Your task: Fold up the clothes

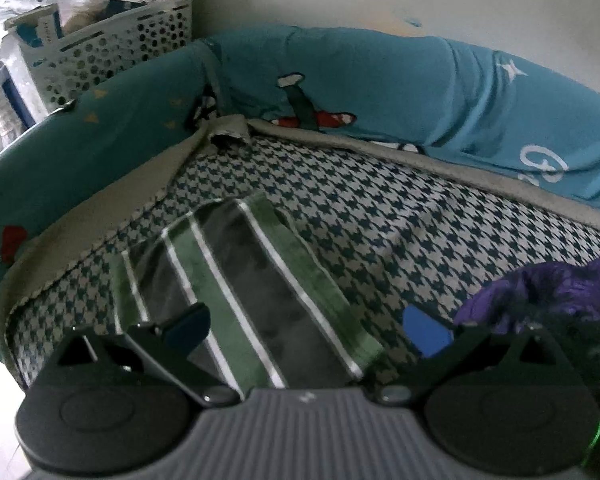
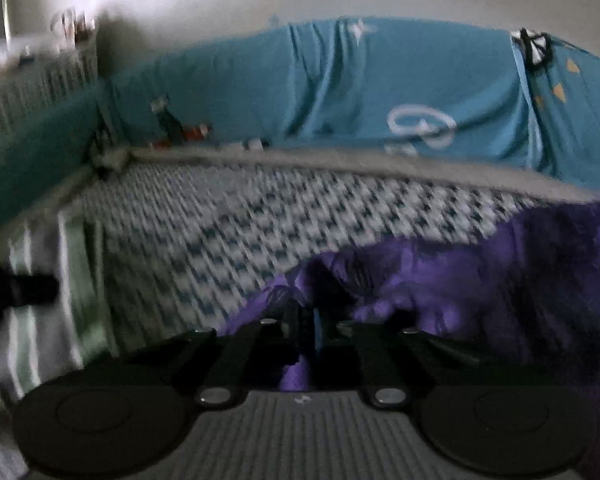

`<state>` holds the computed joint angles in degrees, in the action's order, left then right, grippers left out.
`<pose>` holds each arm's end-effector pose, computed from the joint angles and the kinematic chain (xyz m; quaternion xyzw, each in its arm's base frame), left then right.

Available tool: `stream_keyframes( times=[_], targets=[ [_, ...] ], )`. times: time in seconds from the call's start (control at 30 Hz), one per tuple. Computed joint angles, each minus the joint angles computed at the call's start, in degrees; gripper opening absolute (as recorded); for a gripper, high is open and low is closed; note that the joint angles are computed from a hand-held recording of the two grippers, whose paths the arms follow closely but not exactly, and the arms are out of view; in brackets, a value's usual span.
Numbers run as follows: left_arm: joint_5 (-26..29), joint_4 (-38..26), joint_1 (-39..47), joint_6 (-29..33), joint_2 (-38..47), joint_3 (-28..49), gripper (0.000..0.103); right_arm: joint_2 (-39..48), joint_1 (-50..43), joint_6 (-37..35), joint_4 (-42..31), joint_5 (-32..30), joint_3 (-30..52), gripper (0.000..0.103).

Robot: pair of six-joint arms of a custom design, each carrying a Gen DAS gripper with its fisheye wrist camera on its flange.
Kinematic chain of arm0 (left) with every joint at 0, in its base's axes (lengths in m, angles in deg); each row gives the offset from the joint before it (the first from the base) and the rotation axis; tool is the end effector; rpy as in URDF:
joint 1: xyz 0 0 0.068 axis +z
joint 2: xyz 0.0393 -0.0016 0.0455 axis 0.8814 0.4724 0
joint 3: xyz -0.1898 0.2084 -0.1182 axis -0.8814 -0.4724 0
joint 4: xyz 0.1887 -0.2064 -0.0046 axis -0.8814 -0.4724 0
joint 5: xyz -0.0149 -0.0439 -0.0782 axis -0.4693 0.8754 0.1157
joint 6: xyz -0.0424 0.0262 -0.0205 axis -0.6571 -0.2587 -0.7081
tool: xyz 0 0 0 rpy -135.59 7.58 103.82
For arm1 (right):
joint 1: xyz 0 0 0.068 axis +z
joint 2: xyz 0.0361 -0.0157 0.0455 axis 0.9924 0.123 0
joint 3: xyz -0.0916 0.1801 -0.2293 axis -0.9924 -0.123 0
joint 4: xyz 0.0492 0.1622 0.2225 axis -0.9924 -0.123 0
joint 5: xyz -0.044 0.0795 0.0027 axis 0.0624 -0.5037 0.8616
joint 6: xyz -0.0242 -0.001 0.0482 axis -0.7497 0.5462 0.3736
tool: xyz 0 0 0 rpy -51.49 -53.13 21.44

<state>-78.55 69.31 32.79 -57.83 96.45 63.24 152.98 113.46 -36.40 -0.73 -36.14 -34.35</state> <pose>0.1919 -0.0837 0.1559 -0.1437 0.9166 0.1028 0.3585 0.2569 0.1468 0.0954 -0.0915 0.8952 0.1236 0.4184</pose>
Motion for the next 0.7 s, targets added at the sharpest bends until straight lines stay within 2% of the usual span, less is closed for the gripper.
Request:
stream_keyframes(
  times=[0.2, 0.47, 0.53, 0.63, 0.7],
  targets=[
    [-0.94, -0.81, 3.32, -1.34, -1.80, -0.07, 0.103, -2.80, -1.43, 2.82, -0.89, -4.80, 5.48, 0.008],
    [-2.12, -0.86, 3.20, -1.96, 0.18, 1.10, 0.103, 0.91, -2.80, 6.05, 0.72, -9.39, 11.41, 0.008],
    [-2.61, -0.90, 2.56, -2.22, 1.03, 1.50, 0.103, 2.32, -3.58, 6.85, -0.47, -11.60, 12.63, 0.010],
    [-3.33, -0.97, 1.60, -2.69, 2.18, 2.10, 0.103, 4.31, -5.25, 7.14, -2.70, -18.50, 13.80, 0.013],
    [-3.70, -1.01, 1.00, -3.00, 2.76, 2.49, 0.103, 4.52, -5.67, 6.06, -3.84, -20.92, 13.85, 0.022]
  ],
)
